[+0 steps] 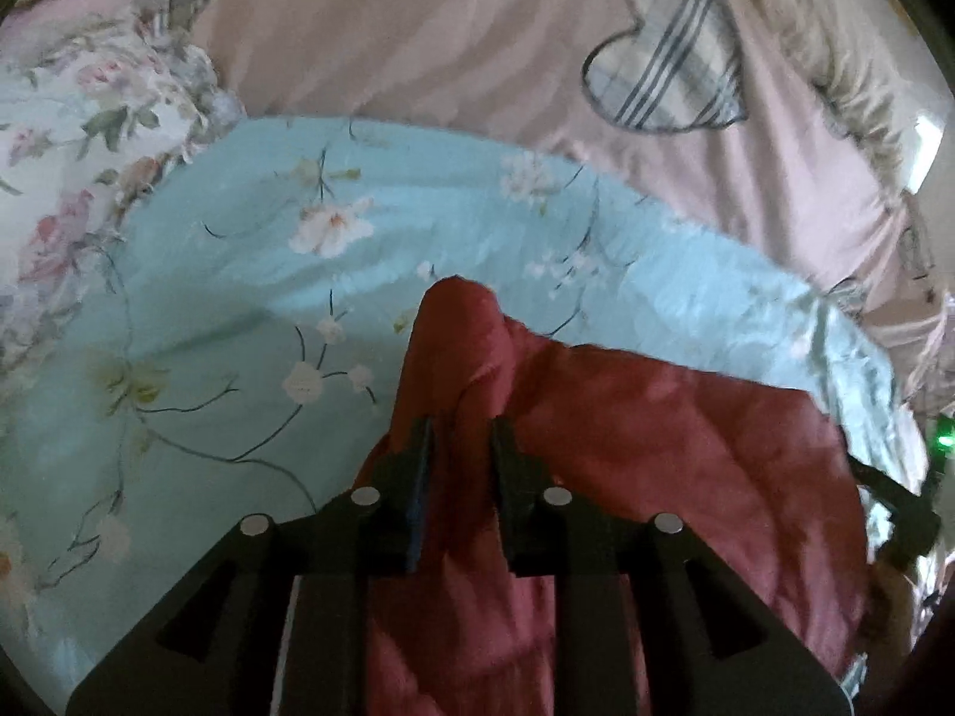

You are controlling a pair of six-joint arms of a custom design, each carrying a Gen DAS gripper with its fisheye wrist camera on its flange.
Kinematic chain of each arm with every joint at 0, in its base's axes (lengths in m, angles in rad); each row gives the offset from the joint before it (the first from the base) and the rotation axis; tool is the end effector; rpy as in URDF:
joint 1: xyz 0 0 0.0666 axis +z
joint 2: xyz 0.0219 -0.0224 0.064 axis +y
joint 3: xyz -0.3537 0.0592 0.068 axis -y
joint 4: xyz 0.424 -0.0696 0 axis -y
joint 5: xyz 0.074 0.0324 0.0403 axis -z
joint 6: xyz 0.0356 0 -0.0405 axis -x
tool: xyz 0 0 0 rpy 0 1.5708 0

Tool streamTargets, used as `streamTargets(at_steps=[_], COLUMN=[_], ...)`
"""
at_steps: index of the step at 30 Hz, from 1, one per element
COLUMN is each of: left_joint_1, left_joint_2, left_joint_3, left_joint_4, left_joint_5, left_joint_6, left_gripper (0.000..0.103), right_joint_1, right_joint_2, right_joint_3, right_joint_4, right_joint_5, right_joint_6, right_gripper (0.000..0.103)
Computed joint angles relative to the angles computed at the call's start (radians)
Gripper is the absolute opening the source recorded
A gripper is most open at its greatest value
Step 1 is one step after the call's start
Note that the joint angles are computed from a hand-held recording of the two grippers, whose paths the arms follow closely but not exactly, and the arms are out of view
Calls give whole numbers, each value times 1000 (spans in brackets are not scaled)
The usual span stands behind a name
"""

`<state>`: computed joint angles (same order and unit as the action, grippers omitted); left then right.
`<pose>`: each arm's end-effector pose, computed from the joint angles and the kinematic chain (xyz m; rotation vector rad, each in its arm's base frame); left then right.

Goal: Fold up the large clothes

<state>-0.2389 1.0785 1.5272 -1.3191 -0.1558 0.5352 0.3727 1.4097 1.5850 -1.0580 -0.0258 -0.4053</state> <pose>0.3577 -0.0818 0.5748 -0.4276 2.3954 -0.1595 0.4834 0.1896 0.4798 0.0291 2.4893 0.3680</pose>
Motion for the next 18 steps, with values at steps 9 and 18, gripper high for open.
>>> streamTargets(at_steps=[9,18], left_joint_1=[-219,-300], left_joint_2=[-86,-58], left_joint_3=[-12,-64], left_joint_4=[-4,-31], left_joint_5=[12,47], left_joint_6=[-16,25], left_gripper=[17,18], right_joint_1=[-3,-12], right_joint_2=[-2,-36], right_joint_3=[-4,-20], right_joint_4=[4,10], right_joint_5=[-4,-14], right_joint_6=[-6,-20], right_gripper=[6,14])
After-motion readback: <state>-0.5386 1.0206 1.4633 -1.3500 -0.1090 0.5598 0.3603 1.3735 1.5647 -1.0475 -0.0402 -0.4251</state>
